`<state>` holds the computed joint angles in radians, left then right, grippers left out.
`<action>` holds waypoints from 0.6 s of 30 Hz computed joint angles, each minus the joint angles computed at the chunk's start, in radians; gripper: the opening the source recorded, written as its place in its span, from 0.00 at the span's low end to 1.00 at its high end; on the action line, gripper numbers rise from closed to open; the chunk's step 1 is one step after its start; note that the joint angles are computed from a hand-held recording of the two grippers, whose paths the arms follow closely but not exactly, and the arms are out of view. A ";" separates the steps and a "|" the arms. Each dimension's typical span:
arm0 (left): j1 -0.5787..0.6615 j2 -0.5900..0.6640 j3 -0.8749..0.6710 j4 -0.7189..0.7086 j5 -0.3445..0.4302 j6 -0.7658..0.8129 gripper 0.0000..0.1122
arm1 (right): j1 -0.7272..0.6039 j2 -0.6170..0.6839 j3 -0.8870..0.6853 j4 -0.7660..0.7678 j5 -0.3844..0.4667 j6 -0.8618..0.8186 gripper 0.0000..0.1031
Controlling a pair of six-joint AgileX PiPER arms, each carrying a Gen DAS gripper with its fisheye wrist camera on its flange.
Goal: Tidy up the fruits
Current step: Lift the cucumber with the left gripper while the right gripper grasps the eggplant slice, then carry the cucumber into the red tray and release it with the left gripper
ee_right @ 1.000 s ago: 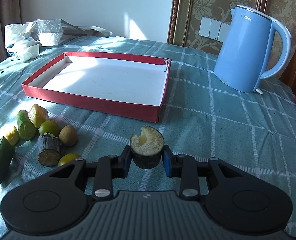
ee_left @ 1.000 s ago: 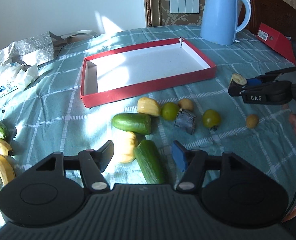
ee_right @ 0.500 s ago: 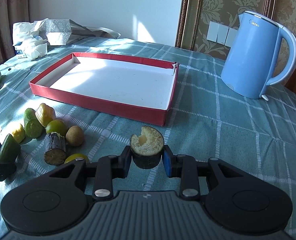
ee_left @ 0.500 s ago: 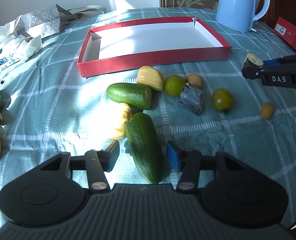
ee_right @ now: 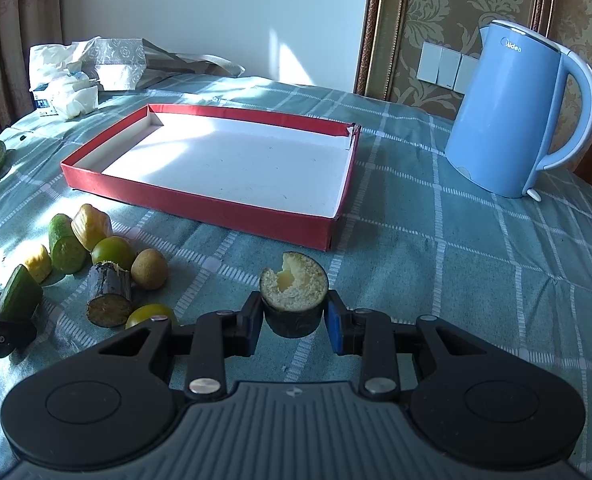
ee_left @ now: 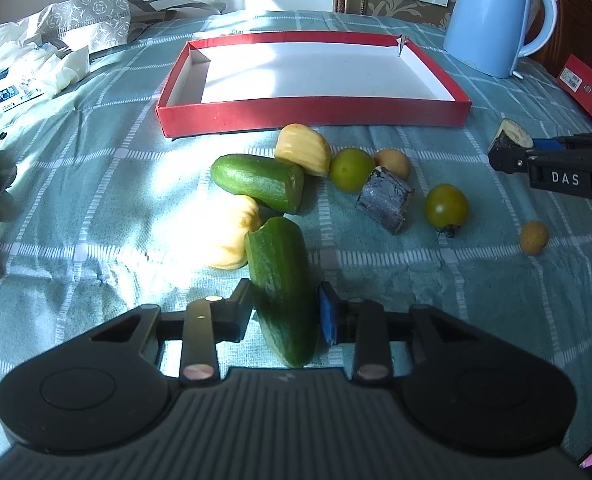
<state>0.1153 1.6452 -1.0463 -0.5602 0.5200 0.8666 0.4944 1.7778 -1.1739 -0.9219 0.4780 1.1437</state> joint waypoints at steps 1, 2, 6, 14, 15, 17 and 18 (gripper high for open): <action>-0.002 -0.005 0.006 -0.004 -0.007 0.010 0.27 | 0.000 -0.001 0.001 -0.003 -0.002 0.003 0.31; -0.006 -0.011 0.012 -0.004 -0.016 0.016 0.27 | -0.001 -0.001 0.002 -0.005 -0.003 0.004 0.31; -0.007 -0.025 0.013 -0.017 -0.011 0.031 0.26 | -0.002 -0.006 0.005 -0.016 -0.006 0.020 0.31; -0.012 -0.050 -0.021 -0.048 -0.008 0.078 0.26 | -0.003 -0.009 0.009 -0.044 -0.003 0.061 0.31; -0.013 -0.048 -0.037 -0.057 -0.004 0.088 0.26 | -0.003 -0.010 0.010 -0.047 -0.003 0.066 0.31; -0.020 -0.030 -0.092 -0.060 0.003 0.090 0.26 | -0.004 -0.014 0.012 -0.046 -0.002 0.071 0.31; -0.026 -0.017 -0.119 -0.058 0.001 0.085 0.26 | -0.003 -0.018 0.014 -0.052 0.002 0.080 0.31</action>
